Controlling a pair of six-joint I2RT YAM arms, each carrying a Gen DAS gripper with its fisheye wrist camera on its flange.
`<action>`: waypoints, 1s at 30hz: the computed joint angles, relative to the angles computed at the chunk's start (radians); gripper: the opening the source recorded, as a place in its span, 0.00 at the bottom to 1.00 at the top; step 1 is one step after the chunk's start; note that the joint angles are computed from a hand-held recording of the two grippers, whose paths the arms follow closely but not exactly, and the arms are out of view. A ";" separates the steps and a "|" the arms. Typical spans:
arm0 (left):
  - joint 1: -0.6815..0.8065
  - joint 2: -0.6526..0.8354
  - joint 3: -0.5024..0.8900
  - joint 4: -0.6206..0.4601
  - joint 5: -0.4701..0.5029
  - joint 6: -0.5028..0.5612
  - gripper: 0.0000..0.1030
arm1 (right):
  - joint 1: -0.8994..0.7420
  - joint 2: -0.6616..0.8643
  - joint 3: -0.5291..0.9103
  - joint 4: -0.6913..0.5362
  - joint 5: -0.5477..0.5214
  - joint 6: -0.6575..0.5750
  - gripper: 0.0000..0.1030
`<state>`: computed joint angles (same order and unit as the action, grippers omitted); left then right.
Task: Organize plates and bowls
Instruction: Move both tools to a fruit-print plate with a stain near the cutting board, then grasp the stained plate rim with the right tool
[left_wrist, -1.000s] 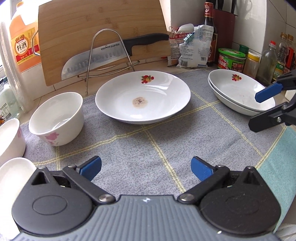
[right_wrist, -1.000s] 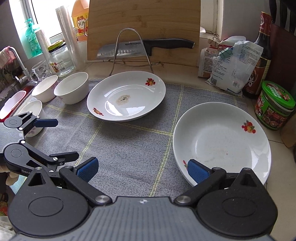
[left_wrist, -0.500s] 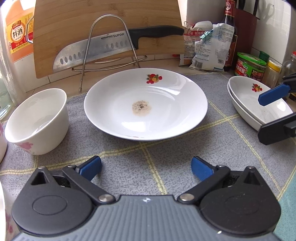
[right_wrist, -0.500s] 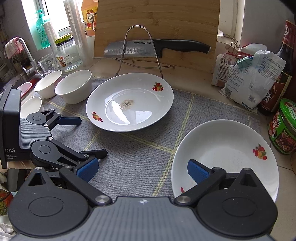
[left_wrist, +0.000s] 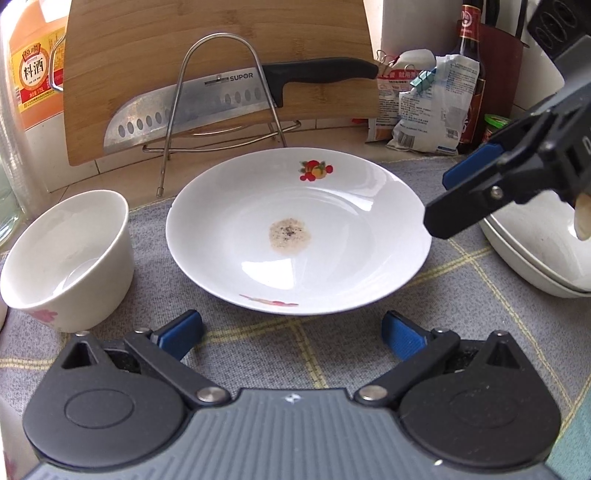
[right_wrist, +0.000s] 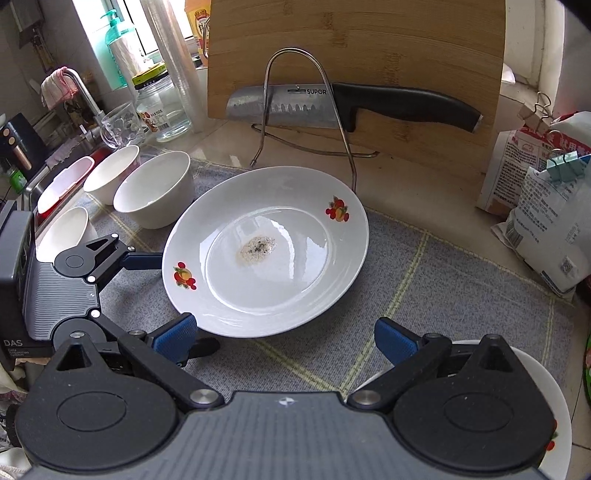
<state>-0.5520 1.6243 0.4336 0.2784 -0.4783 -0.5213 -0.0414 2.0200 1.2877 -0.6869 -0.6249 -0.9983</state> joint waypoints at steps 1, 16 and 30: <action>0.000 0.001 -0.004 0.009 0.000 0.003 1.00 | 0.016 0.017 0.024 0.000 0.013 0.032 1.00; 0.006 0.008 -0.044 0.107 -0.001 0.045 1.00 | 0.117 0.274 0.345 -0.158 0.054 0.135 1.00; 0.018 -0.004 -0.052 0.113 0.017 0.073 1.00 | 0.178 0.425 0.608 -0.315 0.011 0.108 1.00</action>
<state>-0.5339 1.6200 0.3818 0.3914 -0.4613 -0.4480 0.1371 2.4455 1.8956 -1.0018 -0.6134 -0.8899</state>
